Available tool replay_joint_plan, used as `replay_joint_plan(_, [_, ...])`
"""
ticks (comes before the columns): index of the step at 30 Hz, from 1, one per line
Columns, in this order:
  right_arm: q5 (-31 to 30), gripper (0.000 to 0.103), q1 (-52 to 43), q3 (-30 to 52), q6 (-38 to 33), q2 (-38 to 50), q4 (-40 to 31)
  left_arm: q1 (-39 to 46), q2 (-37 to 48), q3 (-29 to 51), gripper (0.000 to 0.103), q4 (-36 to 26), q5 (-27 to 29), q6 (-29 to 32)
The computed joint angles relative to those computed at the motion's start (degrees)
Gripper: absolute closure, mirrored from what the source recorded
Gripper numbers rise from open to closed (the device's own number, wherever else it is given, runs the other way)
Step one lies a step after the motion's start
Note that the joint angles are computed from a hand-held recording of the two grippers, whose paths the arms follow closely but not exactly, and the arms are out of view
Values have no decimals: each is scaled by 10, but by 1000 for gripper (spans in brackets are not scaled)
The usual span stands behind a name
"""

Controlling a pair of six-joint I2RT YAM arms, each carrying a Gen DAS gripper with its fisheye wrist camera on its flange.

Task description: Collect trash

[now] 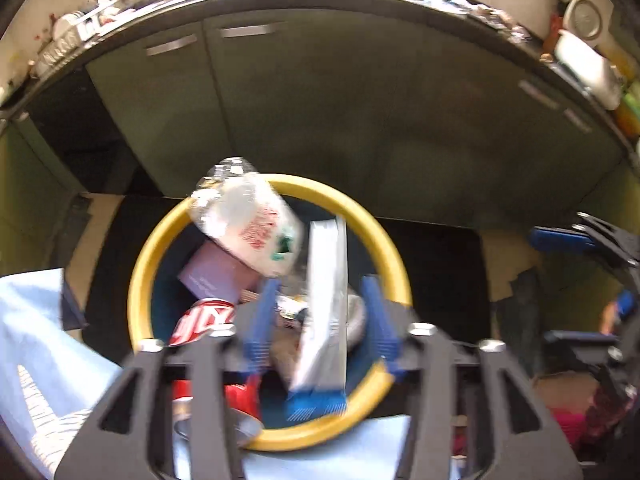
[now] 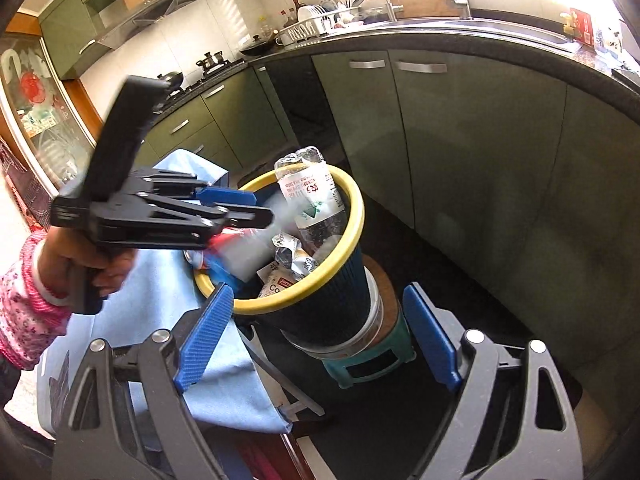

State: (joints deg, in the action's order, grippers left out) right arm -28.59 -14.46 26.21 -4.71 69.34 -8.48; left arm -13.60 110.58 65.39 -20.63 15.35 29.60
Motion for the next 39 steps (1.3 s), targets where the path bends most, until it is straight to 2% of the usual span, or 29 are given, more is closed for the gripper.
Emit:
replay_joint_plan(1, [-1,21,2,1,2,0,0,1,0,-1,39,7,-3,-4])
replay_joint_plan(5, [-3,20,8,-3,6,-7,-2,26,-40,-34,37,14,6,-9])
replay_joint_plan(11, [9,19,51,-5,19,-13,-4,121,-218,-160,15,19,71,19])
replay_joint_plan(16, [34,14,112,-13,41,-39,-6,271,-379,-246,5,-25,139,59])
replay_joint_plan(19, [63,12,162,-15,58,-62,-11,416,-448,-278,5,-65,195,110])
replay_joint_plan(22, [86,9,204,-16,72,-75,-12,561,-456,-267,5,-123,247,169])
replay_joint_plan(25, [110,7,246,-14,89,-85,-12,694,-447,-261,5,-144,291,223])
replay_joint_plan(30, [165,7,322,-4,111,-90,-18,896,-361,-216,5,-183,347,311])
replay_joint_plan(32, [183,7,347,0,116,-95,-25,960,-318,-186,5,-192,356,336])
replay_joint_plan(37, [241,7,417,8,136,-134,-50,1084,-265,-130,5,-189,391,354])
replay_joint_plan(39, [270,7,447,11,145,-161,-65,1122,-246,-102,5,-211,408,371])
